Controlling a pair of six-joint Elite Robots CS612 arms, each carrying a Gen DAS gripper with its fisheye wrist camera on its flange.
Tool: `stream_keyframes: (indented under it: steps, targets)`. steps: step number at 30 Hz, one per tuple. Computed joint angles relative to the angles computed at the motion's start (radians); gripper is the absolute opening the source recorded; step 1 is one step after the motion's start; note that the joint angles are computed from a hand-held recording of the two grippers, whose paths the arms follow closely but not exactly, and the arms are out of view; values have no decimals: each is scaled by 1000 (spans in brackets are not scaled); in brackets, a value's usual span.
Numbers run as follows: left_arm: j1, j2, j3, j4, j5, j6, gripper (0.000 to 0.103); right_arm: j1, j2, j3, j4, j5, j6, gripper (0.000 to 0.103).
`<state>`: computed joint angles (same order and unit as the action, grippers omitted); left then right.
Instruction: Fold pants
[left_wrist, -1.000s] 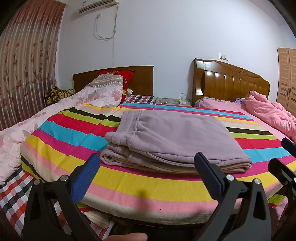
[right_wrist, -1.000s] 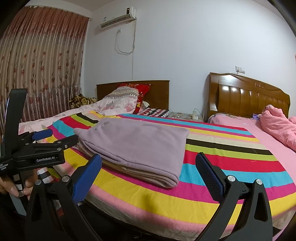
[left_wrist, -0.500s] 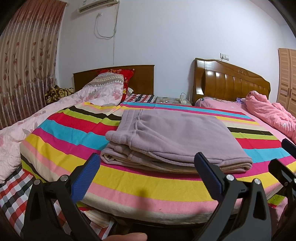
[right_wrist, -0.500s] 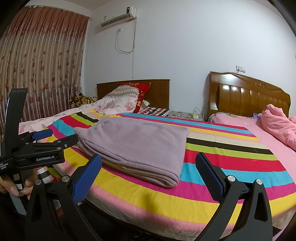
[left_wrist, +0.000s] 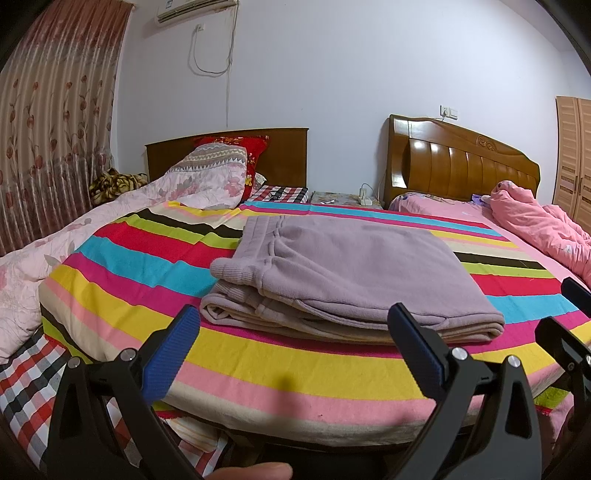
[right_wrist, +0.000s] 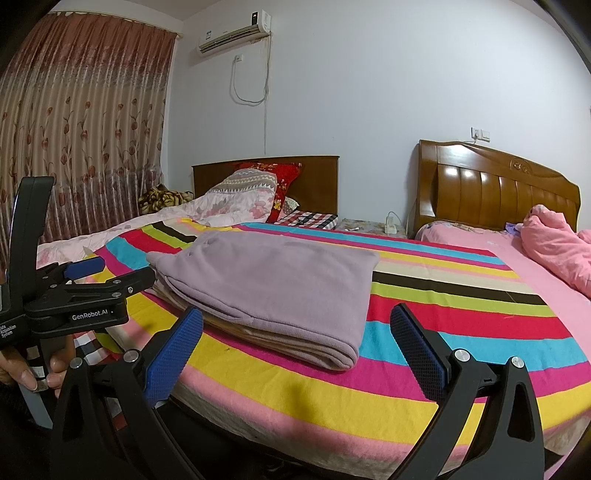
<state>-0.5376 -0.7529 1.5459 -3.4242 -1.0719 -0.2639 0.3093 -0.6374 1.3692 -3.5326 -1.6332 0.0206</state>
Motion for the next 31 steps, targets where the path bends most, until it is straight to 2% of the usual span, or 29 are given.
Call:
stream_keyframes:
  steps: [20,26,31]
  targets:
    - [-1,3,9,-11,-16,-26,101,1,-2,1,2,1,1,98]
    - [0,0,6,19,-20,-50,101,0,-3,18,-17,12,11,98]
    - [-5,-4,5,33,-2,-39,101,-6,-8,29,-32,17,36,98]
